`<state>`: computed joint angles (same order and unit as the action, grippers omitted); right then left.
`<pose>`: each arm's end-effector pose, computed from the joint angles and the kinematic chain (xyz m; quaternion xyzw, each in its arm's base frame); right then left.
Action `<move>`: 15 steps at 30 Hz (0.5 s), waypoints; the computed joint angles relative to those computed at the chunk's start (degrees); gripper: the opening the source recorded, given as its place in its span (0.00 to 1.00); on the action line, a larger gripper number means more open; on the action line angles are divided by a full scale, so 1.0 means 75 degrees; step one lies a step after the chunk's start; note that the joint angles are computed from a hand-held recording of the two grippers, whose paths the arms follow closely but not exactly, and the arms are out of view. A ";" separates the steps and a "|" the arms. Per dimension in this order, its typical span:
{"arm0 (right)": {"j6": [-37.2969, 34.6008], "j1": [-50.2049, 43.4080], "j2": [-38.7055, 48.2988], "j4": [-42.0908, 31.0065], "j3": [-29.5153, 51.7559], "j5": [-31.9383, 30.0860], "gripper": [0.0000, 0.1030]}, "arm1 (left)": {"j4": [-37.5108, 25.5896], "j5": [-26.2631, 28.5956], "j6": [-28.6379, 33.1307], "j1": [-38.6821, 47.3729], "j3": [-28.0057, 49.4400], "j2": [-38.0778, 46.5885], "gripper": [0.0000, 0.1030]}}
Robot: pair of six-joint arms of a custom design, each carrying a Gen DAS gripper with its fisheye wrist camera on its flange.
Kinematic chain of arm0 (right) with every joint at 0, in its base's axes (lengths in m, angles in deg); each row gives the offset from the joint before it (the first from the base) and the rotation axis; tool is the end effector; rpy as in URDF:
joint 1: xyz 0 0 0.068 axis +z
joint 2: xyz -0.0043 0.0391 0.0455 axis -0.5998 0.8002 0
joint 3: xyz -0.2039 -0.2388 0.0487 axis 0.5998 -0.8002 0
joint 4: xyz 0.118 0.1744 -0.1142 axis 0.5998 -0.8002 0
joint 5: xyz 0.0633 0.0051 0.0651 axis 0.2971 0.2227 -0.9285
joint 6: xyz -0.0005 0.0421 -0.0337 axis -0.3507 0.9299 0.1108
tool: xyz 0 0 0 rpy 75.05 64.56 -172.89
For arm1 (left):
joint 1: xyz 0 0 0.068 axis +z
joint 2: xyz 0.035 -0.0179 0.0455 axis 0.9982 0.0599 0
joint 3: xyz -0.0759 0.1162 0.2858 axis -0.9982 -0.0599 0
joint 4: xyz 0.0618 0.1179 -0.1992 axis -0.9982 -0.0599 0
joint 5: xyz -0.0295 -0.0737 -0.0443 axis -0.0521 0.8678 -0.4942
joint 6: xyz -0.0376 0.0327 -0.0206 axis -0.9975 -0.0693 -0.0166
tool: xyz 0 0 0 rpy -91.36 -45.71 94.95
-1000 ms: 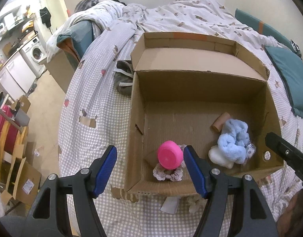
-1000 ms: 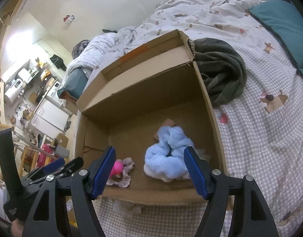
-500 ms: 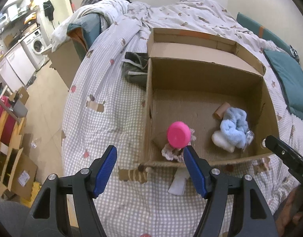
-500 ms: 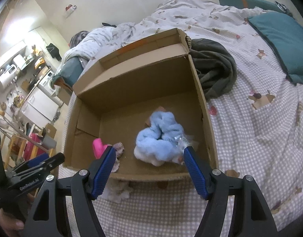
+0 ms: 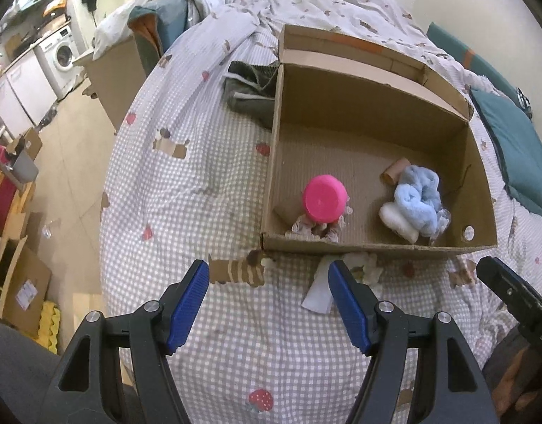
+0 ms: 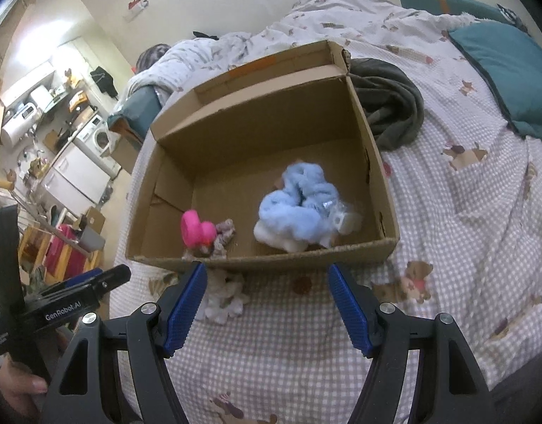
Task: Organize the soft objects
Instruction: 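Withdraw both grippers from the box toward the white items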
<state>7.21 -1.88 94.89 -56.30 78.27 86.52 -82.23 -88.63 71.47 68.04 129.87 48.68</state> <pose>0.2678 0.1769 0.1637 0.1846 0.9186 0.1468 0.3171 0.3667 -0.1231 0.1534 0.1242 0.9611 -0.0502 0.2416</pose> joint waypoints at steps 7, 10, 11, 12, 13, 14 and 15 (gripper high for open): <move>0.0061 0.0088 0.0214 -0.0188 0.0178 0.0014 0.73 | -0.0076 0.0047 -0.0205 0.0215 0.0033 0.0031 0.65; 0.0047 0.0093 0.0300 -0.0118 0.0197 -0.0070 0.73 | -0.0177 0.0182 -0.0461 0.0421 0.0114 0.0095 0.65; 0.0027 0.0089 0.0345 -0.0106 0.0217 -0.0120 0.73 | -0.0242 0.0239 -0.0602 0.0511 0.0165 0.0140 0.65; 0.0008 0.0085 0.0405 -0.0100 0.0251 -0.0177 0.73 | -0.0290 0.0255 -0.0706 0.0553 0.0208 0.0182 0.65; -0.0013 0.0082 0.0491 -0.0111 0.0303 -0.0249 0.73 | -0.0372 0.0242 -0.0822 0.0600 0.0281 0.0242 0.65; -0.0037 0.0083 0.0592 -0.0146 0.0376 -0.0319 0.73 | -0.0458 0.0198 -0.0931 0.0621 0.0351 0.0301 0.65; -0.0059 0.0091 0.0690 -0.0205 0.0465 -0.0382 0.73 | -0.0529 0.0180 -0.1014 0.0642 0.0412 0.0357 0.65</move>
